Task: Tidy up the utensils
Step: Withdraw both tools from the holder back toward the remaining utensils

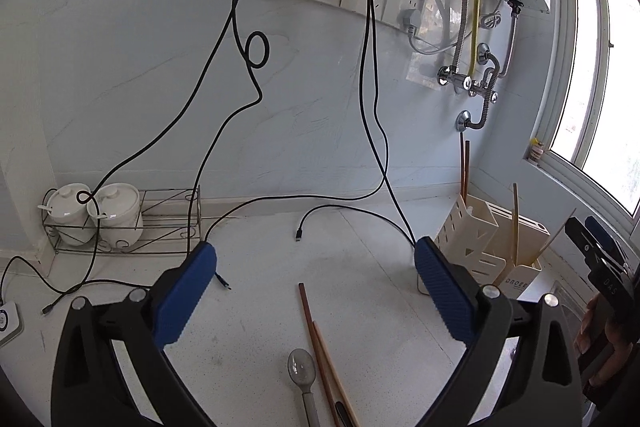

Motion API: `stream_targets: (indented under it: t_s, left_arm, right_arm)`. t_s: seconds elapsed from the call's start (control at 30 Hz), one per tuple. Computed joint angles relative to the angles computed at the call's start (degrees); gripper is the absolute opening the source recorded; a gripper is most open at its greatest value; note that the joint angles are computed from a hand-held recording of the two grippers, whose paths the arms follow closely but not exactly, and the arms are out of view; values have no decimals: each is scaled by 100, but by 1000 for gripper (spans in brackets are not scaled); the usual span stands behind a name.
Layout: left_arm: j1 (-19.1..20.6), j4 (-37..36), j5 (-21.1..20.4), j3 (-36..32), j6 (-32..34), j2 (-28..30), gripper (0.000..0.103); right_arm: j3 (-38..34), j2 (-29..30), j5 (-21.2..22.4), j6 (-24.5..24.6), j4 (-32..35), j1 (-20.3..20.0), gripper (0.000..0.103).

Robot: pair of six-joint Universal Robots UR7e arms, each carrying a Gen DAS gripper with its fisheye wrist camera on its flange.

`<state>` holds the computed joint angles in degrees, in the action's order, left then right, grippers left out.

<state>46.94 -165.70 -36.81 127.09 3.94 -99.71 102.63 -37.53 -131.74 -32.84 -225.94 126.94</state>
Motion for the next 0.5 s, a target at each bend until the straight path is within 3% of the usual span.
stream_targets:
  t_s: [0.27,0.5]
  left_arm:
    - [124,1411,-43,154,-912,-549,98]
    - [585,2884,-496,21,-1817,-666,97]
  right_arm:
    - [64,-94,167,777,998,41,95]
    - [102,-183,256,1415,1982,14,94]
